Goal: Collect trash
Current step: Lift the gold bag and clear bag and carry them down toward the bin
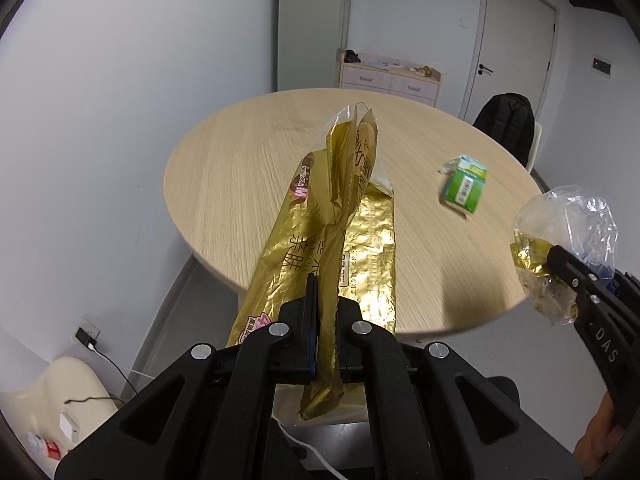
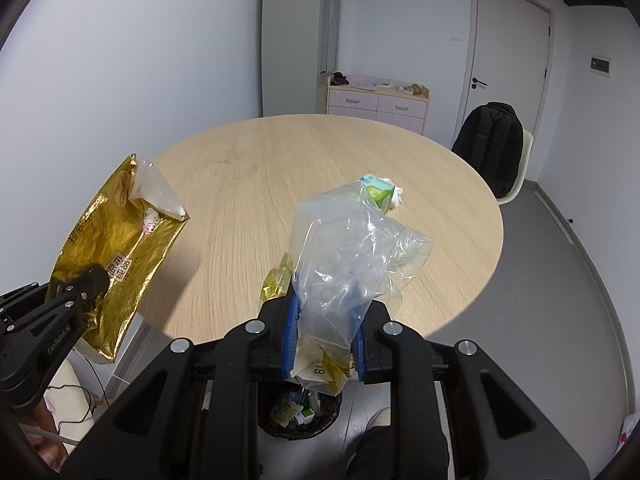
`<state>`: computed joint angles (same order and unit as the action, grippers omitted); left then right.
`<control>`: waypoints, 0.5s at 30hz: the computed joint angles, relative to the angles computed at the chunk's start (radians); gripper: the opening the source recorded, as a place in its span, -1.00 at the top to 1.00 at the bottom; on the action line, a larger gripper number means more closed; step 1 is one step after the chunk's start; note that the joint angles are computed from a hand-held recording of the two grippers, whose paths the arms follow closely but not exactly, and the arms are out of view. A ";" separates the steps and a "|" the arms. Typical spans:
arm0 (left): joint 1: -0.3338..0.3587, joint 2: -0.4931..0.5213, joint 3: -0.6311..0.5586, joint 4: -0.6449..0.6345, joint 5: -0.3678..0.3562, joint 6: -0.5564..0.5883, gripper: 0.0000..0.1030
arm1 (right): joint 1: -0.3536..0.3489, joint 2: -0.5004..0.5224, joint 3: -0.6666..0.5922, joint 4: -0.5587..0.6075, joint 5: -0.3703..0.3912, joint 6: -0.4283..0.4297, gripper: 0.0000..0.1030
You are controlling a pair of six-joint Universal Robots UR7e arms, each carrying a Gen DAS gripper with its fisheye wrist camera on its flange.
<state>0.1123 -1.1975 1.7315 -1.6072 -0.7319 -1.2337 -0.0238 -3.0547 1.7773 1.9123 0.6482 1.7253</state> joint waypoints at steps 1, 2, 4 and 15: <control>-0.010 -0.005 0.009 0.001 -0.003 -0.009 0.97 | 0.016 0.001 0.006 -0.022 0.011 0.017 0.60; -0.019 -0.011 0.019 0.004 -0.007 -0.020 0.97 | 0.031 -0.002 0.014 -0.042 0.021 0.032 0.60; -0.039 -0.021 0.038 0.006 -0.016 -0.037 0.97 | 0.060 -0.006 0.031 -0.072 0.045 0.060 0.60; -0.099 -0.074 0.147 -0.004 -0.082 -0.125 0.96 | 0.177 -0.036 0.111 -0.178 0.147 0.149 0.60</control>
